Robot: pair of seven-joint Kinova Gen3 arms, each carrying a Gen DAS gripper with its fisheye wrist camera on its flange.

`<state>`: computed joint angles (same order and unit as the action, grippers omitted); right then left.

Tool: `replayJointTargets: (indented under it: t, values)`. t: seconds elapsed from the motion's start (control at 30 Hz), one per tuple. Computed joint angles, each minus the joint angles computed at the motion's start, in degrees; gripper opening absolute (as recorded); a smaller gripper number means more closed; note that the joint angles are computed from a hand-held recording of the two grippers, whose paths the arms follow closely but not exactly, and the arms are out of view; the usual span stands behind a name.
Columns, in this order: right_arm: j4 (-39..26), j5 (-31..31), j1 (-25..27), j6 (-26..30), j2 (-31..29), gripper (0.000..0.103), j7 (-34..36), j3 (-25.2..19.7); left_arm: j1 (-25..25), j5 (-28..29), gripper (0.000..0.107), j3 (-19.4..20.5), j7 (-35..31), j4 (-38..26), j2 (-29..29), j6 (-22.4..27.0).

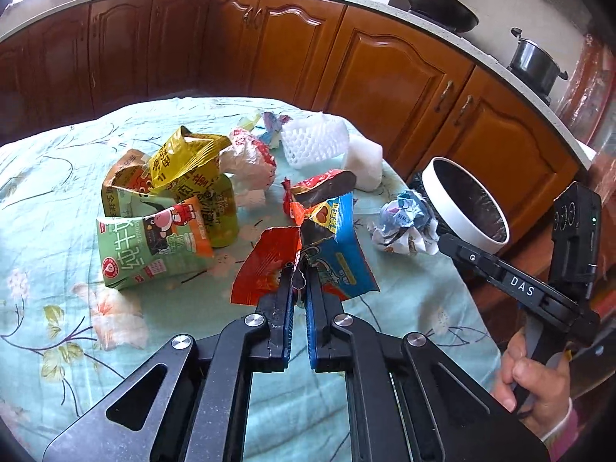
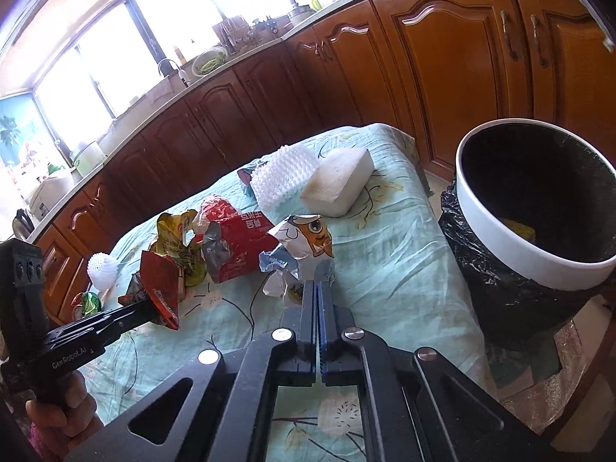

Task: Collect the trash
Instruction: 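Carry both wrappers to the bin and open both tools over it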

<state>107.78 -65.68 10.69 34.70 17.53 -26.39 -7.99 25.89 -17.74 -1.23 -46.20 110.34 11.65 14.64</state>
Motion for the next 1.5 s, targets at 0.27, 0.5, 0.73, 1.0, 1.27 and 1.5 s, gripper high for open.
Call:
replayJointTargets:
  t: [0.27, 0.5, 0.73, 1.0, 1.27, 1.5]
  values:
    - [-1.77, -0.6, 0.35, 2.87, 1.59, 0.049, -0.49, 0.82, -0.26, 0.23, 0.005, 0.7, -0.24, -0.84, -0.47, 0.43]
    - [-4.09, 5.0, -1.31, 1.22, 4.84, 0.036, -6.13, -0.38, 0.84, -1.6, 0.005, 0.18, 1.78, -1.13, -0.46, 1.62]
    - [-1.07, 0.5, 4.17, 1.19, 2.44, 0.028, -1.17, -2.18, -0.57, 0.1, 0.005, 2.98, -1.15, -3.69, 1.14, 2.31]
    - [-1.14, -2.12, 7.62, 4.03, -0.61, 0.028, 1.17, 3.7, -2.19, 7.82, 0.005, 8.36, -13.21, -12.04, 6.28, 4.14]
    - [-6.28, 1.44, 10.96, 4.57, 0.93, 0.028, -2.71, 6.3, -0.64, 12.51, 0.005, 10.19, -22.57, -23.62, 12.41, 8.21]
    - [-10.51, 6.69, 12.18, 3.93, 2.47, 0.029, -7.32, 5.73, 0.9, 15.64, 0.005, 10.36, -28.24, -34.81, 18.46, 13.95]
